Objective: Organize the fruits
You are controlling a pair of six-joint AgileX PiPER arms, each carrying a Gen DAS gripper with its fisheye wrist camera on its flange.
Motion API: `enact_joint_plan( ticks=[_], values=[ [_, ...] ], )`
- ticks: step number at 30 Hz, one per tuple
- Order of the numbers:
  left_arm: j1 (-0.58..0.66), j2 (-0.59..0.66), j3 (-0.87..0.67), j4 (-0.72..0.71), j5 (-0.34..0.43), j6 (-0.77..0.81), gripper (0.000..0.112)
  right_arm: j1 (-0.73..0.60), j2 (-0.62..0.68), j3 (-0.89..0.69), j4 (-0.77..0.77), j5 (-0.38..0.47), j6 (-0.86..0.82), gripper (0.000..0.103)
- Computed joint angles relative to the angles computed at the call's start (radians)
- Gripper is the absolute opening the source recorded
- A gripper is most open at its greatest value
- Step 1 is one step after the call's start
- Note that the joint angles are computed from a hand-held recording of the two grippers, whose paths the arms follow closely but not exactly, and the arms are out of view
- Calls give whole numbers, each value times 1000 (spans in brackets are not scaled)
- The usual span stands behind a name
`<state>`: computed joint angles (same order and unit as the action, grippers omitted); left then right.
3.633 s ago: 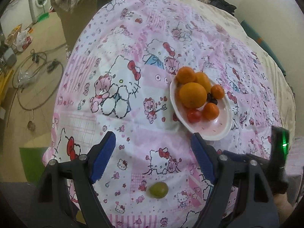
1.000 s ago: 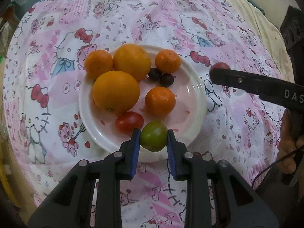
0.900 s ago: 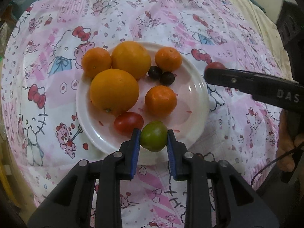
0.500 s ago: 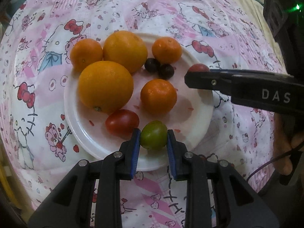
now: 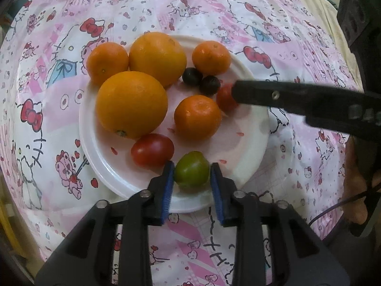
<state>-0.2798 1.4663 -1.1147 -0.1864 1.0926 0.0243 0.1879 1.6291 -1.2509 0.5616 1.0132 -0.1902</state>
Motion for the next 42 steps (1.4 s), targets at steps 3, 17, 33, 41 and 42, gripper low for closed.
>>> enact_joint_plan(
  ticks=[3, 17, 33, 41, 42],
  values=[
    [-10, -11, -6, -2, 9, -1, 54, -13, -19, -3, 4, -6, 4, 66],
    [83, -248, 37, 184, 44, -113, 67, -21, -225, 52, -76, -27, 79, 84],
    [341, -577, 117, 55, 26, 49, 102, 239, -595, 264, -346, -146, 444, 101],
    [396, -692, 161, 39, 28, 43, 102, 634, -654, 307, -873, -123, 991, 103],
    [400, -706, 170, 26, 23, 56, 102, 677, -655, 309, -926, -104, 1047, 103]
  ],
)
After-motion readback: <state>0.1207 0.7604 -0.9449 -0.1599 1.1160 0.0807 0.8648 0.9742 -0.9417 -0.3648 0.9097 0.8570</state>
